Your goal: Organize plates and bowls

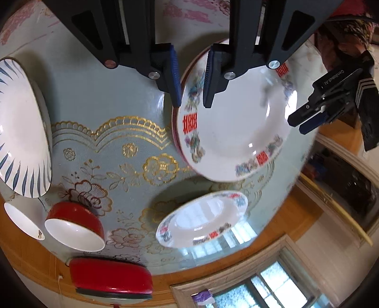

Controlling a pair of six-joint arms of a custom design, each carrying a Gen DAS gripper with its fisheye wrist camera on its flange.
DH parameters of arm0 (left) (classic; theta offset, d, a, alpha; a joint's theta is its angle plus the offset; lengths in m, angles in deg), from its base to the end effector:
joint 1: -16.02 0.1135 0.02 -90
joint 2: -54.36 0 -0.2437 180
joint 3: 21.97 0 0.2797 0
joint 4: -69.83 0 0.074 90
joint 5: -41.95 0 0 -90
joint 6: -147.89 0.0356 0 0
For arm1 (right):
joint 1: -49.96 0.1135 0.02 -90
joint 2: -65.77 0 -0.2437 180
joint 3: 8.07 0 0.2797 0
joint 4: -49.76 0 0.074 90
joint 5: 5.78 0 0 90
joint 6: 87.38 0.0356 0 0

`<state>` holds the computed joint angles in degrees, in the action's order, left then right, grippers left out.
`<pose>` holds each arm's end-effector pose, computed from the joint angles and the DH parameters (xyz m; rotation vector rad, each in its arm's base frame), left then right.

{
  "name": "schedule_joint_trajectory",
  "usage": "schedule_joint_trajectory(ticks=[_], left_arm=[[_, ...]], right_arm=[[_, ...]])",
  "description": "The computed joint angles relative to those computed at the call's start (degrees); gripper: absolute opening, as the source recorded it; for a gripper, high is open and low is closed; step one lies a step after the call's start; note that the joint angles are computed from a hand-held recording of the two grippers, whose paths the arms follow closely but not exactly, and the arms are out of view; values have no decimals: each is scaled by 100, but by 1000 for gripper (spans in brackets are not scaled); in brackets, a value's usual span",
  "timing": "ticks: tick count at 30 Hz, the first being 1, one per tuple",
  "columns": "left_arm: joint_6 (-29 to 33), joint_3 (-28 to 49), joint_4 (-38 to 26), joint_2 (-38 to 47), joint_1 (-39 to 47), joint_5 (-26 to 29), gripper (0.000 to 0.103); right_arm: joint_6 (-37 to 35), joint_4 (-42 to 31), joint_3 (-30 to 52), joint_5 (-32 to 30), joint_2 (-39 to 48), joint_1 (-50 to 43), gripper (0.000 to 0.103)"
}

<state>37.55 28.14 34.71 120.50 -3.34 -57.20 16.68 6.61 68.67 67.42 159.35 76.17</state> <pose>0.2460 -0.0804 0.1741 -0.0901 2.4493 -0.1090 0.3157 0.1669 0.1821 -0.3895 2.6565 0.6195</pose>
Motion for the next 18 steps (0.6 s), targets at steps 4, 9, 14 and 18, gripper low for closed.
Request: schedule_joint_trajectory(ticks=[4,9,14,18], left_arm=[[54,210,-58,63,170,-65,78],[65,528,-95,283,400,12,86],[355,1074,-158,727,574,20,90],[558,1619,-129,1254,719,45,93]], right_arm=[[-46,-75,174,35,62,-60,22],[-132,-171,424,117,228,-96,26],[-237,-278,950,238,546,-94,30],[-293,-397,1665,434,1003,-104,33]])
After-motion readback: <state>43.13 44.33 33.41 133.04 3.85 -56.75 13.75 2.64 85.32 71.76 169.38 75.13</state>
